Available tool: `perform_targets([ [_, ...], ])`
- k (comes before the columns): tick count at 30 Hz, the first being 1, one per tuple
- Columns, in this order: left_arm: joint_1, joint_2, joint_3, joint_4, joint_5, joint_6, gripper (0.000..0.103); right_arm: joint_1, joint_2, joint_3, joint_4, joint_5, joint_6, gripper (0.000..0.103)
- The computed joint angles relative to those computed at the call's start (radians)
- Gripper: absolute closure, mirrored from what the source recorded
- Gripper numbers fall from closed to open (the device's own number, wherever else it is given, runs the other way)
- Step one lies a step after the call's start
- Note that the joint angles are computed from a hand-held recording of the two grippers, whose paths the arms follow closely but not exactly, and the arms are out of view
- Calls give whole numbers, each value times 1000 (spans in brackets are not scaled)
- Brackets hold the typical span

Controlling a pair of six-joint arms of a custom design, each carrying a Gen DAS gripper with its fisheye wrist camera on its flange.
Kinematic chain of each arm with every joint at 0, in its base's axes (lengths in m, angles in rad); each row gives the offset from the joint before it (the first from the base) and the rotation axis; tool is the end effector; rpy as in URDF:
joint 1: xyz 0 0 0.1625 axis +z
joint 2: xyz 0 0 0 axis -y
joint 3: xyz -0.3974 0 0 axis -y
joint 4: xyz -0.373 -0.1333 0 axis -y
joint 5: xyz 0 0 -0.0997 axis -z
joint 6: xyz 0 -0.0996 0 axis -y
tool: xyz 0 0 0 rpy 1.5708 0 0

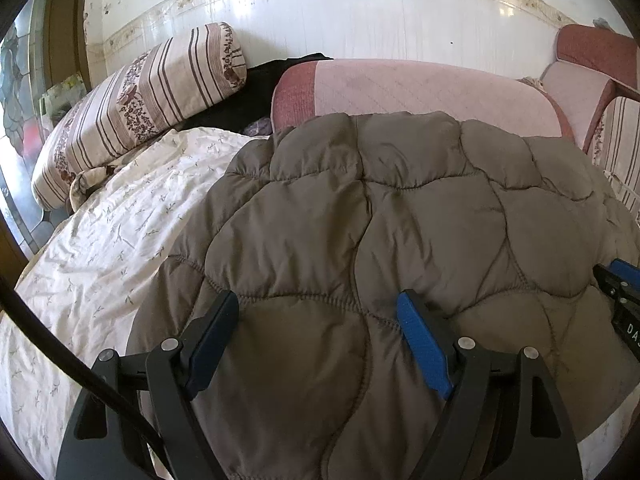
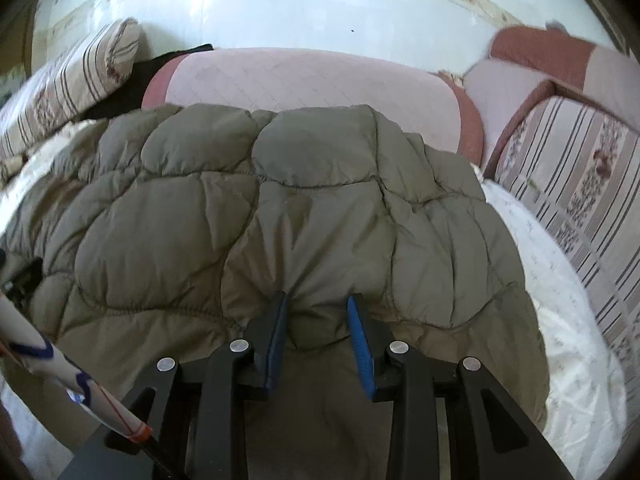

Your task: Fold large clothes

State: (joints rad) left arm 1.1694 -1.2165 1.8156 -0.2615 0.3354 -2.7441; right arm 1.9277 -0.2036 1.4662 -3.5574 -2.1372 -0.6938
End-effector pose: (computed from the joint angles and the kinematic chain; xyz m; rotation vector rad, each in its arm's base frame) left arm 0.0359 -0.4974 0.2200 -0.1222 1.8194 -1.1567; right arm 0.2959 -0.5649 -0.1095 0.9611 -2.1780 0.7680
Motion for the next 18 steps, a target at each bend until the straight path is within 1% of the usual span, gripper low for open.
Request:
perform_targets([
  [6,-1,-1,3,-9,-4,11,22,10,16,-3,-35,-20,-31,69],
  [12,-1,2,1,-6,-4,7,22,17,13,4,-41,-30,-24,69],
  [16,-1,2,2,-8,-5,8,21,30,-3,44,-71,-12,-9,69],
  [18,-1,2,2,-9,-4,9,21,40,-4,64,-101,1,-23,69],
])
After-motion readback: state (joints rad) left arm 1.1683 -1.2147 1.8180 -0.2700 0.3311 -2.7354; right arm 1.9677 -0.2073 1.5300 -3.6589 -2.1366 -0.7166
